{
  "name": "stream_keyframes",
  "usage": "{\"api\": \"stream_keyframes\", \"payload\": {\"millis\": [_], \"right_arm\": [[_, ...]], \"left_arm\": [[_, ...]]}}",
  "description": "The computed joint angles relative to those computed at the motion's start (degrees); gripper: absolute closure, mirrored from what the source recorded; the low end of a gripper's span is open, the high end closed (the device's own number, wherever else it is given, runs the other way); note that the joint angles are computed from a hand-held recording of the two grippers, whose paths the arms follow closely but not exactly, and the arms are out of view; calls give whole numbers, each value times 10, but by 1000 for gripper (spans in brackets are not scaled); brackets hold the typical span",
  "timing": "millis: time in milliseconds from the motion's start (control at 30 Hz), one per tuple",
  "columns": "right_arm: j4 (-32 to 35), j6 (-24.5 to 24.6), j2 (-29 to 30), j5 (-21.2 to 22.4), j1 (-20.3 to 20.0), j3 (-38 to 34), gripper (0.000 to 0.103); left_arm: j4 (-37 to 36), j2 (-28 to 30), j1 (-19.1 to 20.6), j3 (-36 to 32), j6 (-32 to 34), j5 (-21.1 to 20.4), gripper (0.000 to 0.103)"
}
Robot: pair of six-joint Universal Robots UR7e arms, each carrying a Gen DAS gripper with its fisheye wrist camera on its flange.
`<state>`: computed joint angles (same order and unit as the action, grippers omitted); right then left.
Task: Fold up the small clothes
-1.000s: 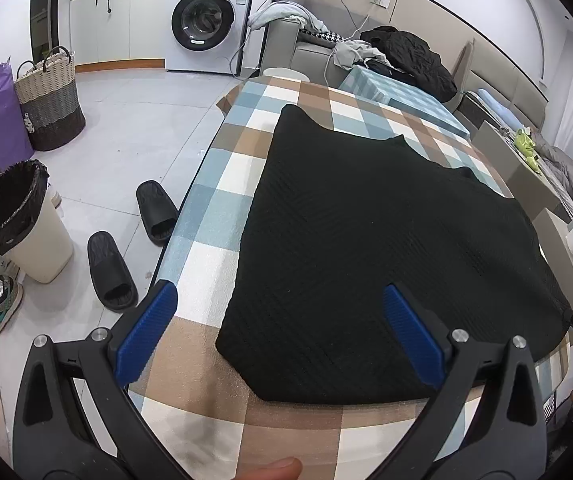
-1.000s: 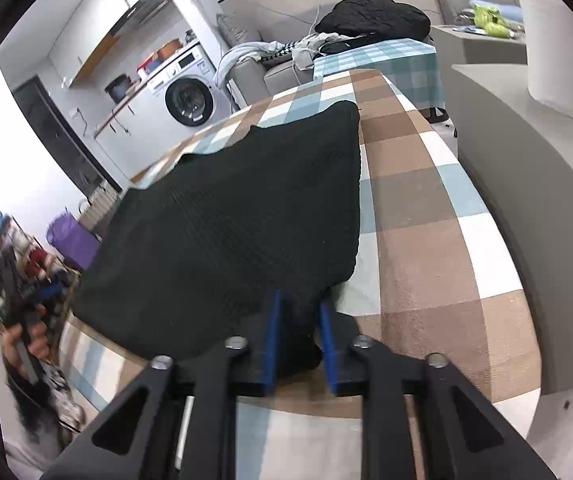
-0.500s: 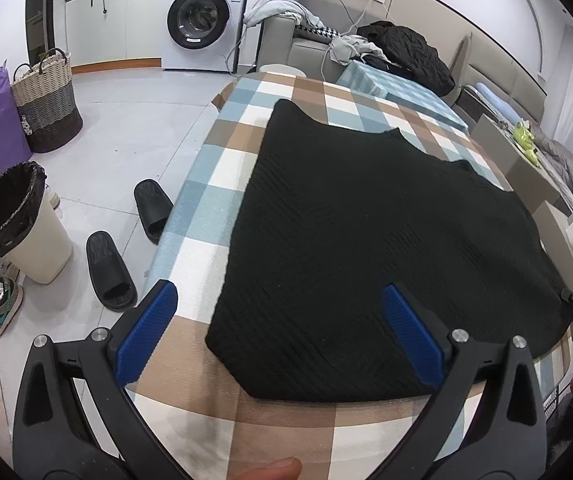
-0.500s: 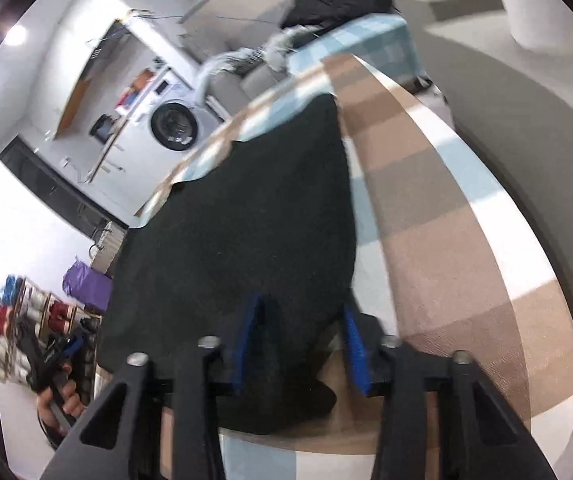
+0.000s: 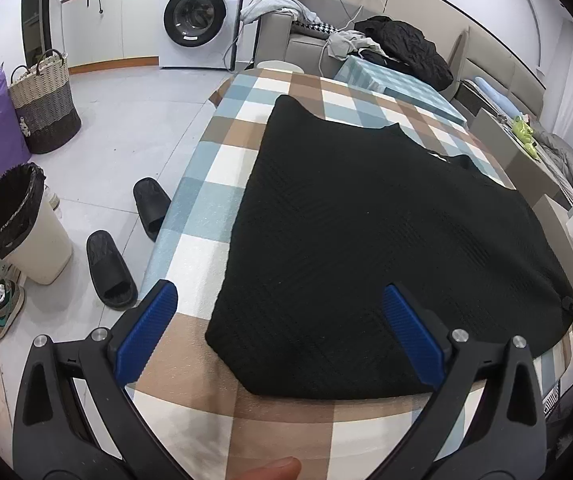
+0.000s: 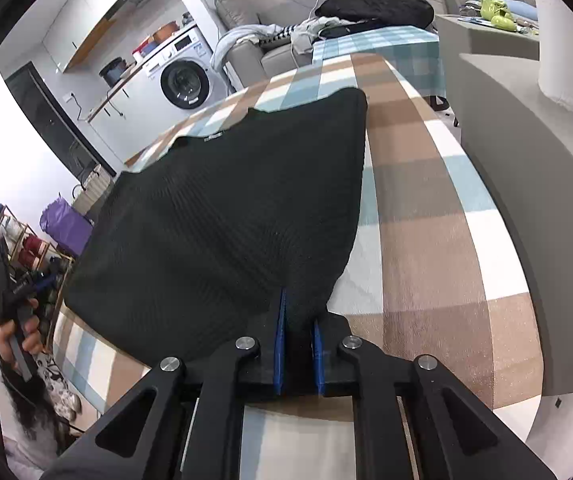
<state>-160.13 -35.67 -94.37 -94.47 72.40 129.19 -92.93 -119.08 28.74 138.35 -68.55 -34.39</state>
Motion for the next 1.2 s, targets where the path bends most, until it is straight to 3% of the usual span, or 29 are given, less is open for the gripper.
{"api": "stream_keyframes", "payload": {"millis": [167, 233, 333, 433, 500, 533, 633, 700, 800, 933, 1000, 1100, 1200], "right_arm": [[0, 48, -5, 50, -20, -1, 63], [15, 61, -3, 68, -25, -4, 63], [-12, 73, 5, 61, -20, 3, 63], [-39, 76, 14, 52, -13, 13, 69], [-40, 55, 12, 55, -10, 17, 90], [-32, 43, 9, 50, -7, 15, 93], [-47, 25, 21, -38, 16, 11, 95], [-63, 32, 30, -51, 16, 14, 94], [-88, 42, 38, -57, 18, 16, 82], [-80, 61, 22, -10, 3, 17, 73], [-79, 71, 15, 7, -3, 18, 63], [-72, 74, 9, 22, -6, 18, 61], [-74, 76, 12, 11, -1, 17, 61]], "left_arm": [[-5, -12, 10, 1, 3, -7, 1], [-11, -14, 15, 2, 4, -10, 1], [-23, -10, 27, 3, 8, -16, 1], [-37, -4, 34, 5, 16, -18, 1], [-40, -1, 34, 6, 20, -18, 1], [-37, -1, 32, 5, 16, -17, 1], [-25, 2, 31, 3, 8, -14, 1], [-13, 6, 30, 1, -2, -13, 1], [-10, 15, 34, -1, -1, -13, 1], [-25, 12, 40, 2, 12, -17, 1], [-23, 11, 41, 2, 13, -20, 1], [-27, 17, 51, 1, 18, -25, 2], [-52, 30, 73, 1, 40, -40, 17]]}}
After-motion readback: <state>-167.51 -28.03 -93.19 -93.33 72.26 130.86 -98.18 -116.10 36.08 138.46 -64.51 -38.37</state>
